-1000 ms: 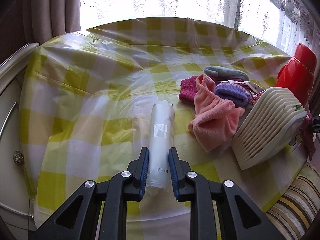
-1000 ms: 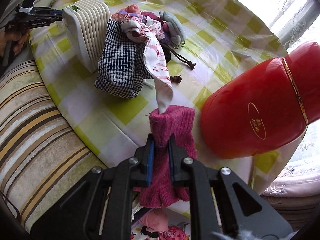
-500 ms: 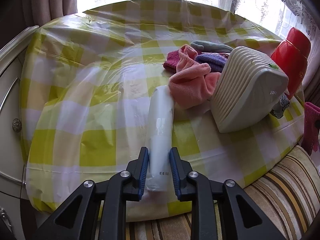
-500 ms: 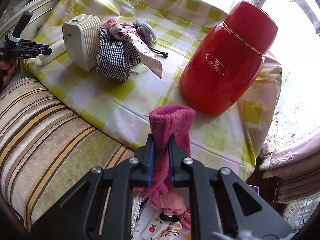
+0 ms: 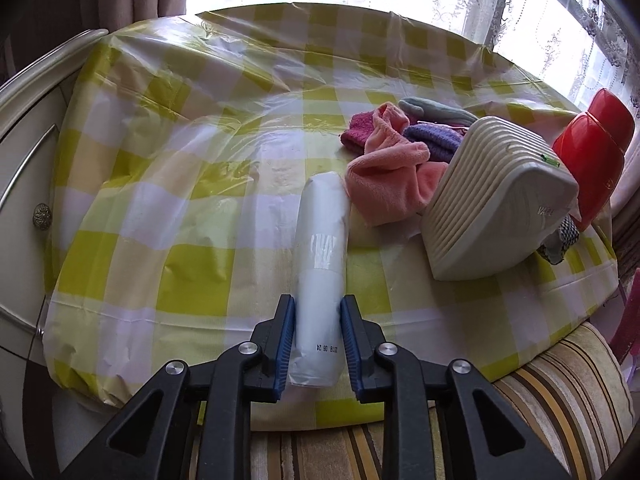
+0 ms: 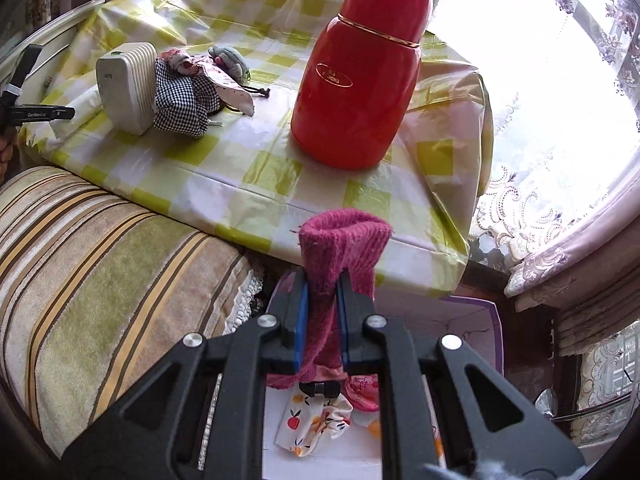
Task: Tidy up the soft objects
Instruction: 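Carry the roll and glove over the box and open both tools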
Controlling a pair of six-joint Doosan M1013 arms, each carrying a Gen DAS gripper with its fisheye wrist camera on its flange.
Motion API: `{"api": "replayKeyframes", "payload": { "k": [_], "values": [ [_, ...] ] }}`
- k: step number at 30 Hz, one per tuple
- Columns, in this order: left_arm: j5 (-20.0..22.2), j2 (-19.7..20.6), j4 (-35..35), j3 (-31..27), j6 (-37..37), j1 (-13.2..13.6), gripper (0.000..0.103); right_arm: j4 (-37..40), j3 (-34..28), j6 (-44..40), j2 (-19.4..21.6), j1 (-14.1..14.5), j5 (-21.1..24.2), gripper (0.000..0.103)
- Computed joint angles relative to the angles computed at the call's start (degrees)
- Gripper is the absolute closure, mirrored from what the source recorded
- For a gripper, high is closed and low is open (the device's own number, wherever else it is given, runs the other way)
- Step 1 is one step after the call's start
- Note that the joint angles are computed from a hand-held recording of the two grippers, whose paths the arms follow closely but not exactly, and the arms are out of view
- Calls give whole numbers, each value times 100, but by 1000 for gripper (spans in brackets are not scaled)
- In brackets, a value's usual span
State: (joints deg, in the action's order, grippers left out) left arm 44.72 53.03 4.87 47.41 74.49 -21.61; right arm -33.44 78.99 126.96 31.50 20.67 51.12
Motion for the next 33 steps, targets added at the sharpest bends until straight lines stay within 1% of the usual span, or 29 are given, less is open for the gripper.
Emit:
{"api": "replayKeyframes", "payload": {
  "k": [5,9,10,12,14,17,18,19,24,28,29,31,33],
  "values": [
    [-765,-608,225,924,-262,-64,79,-274,301,580,-156,-17,20,87],
    [-1535,-1124,145,1635,14,-167,79,-507,504,1073,-283,-41,122,87],
    [-1752,-1238,-37,1786,244,-189,79,-547,555,1171,-316,-50,150,87],
    [-2067,-1399,-812,1973,1048,-218,79,-645,672,1382,-384,-71,208,87],
    [-2126,-1453,-1675,1996,1976,-276,79,-711,763,1580,-439,-98,274,87],
    [-1907,-1383,-3119,1850,3518,-381,79,-782,872,1771,-513,-122,371,87],
    [-1779,-1331,-3509,1775,3916,-432,79,-797,911,1821,-540,-125,382,87],
    [-1625,-1266,-3752,1675,4188,-481,79,-794,945,1844,-564,-128,396,87],
    [-839,-869,-4306,1040,5077,-769,79,-644,1126,1875,-664,-156,415,87],
    [-368,-563,-4364,515,5403,-984,79,-233,1229,1575,-693,-198,349,83],
    [-270,-487,-4355,383,5443,-1026,79,-196,1247,1570,-694,-191,334,81],
    [-22,-297,-4306,38,5505,-1102,79,-86,1304,1533,-720,-201,272,72],
    [308,-57,-4290,-396,5549,-1158,79,-109,1349,1574,-739,-196,247,52]
  ]
}}
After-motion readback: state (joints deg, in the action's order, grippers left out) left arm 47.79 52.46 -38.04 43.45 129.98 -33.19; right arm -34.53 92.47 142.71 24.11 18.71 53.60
